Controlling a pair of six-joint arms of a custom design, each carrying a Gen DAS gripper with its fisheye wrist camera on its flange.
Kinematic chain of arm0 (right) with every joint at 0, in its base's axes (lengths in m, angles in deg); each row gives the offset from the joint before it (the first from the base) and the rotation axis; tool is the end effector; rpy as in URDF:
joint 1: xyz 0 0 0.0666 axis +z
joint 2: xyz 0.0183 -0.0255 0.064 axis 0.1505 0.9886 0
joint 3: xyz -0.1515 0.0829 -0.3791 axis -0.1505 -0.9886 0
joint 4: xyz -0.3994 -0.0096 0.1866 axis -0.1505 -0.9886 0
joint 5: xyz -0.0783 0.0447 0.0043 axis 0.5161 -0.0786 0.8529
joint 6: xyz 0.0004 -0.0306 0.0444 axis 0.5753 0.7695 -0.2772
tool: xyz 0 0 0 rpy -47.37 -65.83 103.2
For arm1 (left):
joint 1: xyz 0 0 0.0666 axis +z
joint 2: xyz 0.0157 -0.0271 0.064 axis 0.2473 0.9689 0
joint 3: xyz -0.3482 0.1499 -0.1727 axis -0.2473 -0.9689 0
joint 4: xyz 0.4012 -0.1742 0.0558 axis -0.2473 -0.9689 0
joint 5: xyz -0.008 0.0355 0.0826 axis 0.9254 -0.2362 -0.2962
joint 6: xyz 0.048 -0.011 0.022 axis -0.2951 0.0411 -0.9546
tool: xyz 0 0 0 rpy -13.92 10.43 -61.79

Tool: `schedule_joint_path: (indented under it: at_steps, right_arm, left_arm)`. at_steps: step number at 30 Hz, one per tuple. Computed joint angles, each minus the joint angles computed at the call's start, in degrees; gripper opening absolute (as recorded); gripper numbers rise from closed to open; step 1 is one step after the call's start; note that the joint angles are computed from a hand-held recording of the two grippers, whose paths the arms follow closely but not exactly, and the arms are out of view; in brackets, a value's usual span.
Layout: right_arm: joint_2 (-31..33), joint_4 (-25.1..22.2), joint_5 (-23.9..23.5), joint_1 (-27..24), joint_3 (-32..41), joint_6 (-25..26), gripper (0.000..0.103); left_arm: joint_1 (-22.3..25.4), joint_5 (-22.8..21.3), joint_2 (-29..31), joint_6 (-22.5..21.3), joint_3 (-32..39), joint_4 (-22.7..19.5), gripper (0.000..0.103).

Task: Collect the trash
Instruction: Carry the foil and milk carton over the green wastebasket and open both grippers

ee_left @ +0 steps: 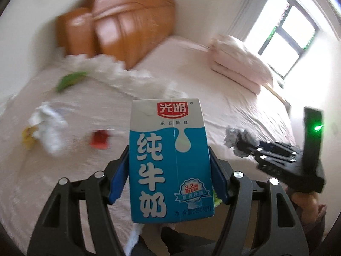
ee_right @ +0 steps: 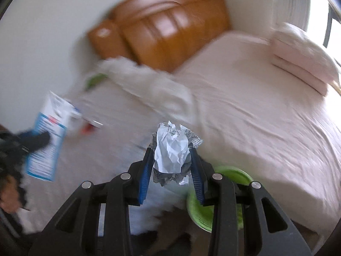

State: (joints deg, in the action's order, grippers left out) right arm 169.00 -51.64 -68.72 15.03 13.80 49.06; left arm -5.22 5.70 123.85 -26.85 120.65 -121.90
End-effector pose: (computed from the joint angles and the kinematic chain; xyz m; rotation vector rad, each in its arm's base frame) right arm 0.5969 0.0729 0.4364 -0.2883 2.5667 0.2629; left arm 0.5533 -0.1992 0.4825 0.0265 2.5192 -0.3668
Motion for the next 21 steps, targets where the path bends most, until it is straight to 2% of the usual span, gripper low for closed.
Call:
schedule_joint_path:
  at_steps: [3,8,10,11,12,15,18,21]
  right_arm:
    - [0.2,-0.4,2.3,-2.8,-2.8,-0.9,0.036]
    - [3.2,-1.1,2.3,-6.1,-4.5,-1.8,0.038]
    - [4.5,-1.0,2.6,-6.6,-4.6,-2.4,0.051]
    - [4.3,-0.5,2.5,-7.1,-5.2,-2.5,0.068]
    - [4.3,0.2,2.8,-7.4,-5.6,-3.1,0.078]
    - [3.9,0.2,1.7,-8.5,-5.7,-3.8,0.088]
    - [3.0,1.3,2.7,-10.0,-5.9,-4.6,0.099]
    - [2.6,1.8,3.1,-11.2,-5.5,-5.6,0.1]
  left_arm:
    - [-2.8,0.4,2.8,-2.2,2.4,-0.7,0.065]
    - [-5.4,1.9,6.9,-3.5,6.6,-2.4,0.065]
    - [-6.3,2.0,8.1,-3.9,7.8,-3.0,0.065]
    - [-6.7,1.8,8.6,-4.0,8.5,-3.3,0.065]
    - [-7.0,1.5,9.0,-4.1,8.9,-3.7,0.065]
    - [-7.7,1.3,10.7,-4.4,10.8,-4.8,0.065]
    - [-8.2,1.5,11.8,-4.6,12.1,-5.5,0.065]
    - [-8.7,1.7,12.6,-5.1,13.1,-5.8,0.065]
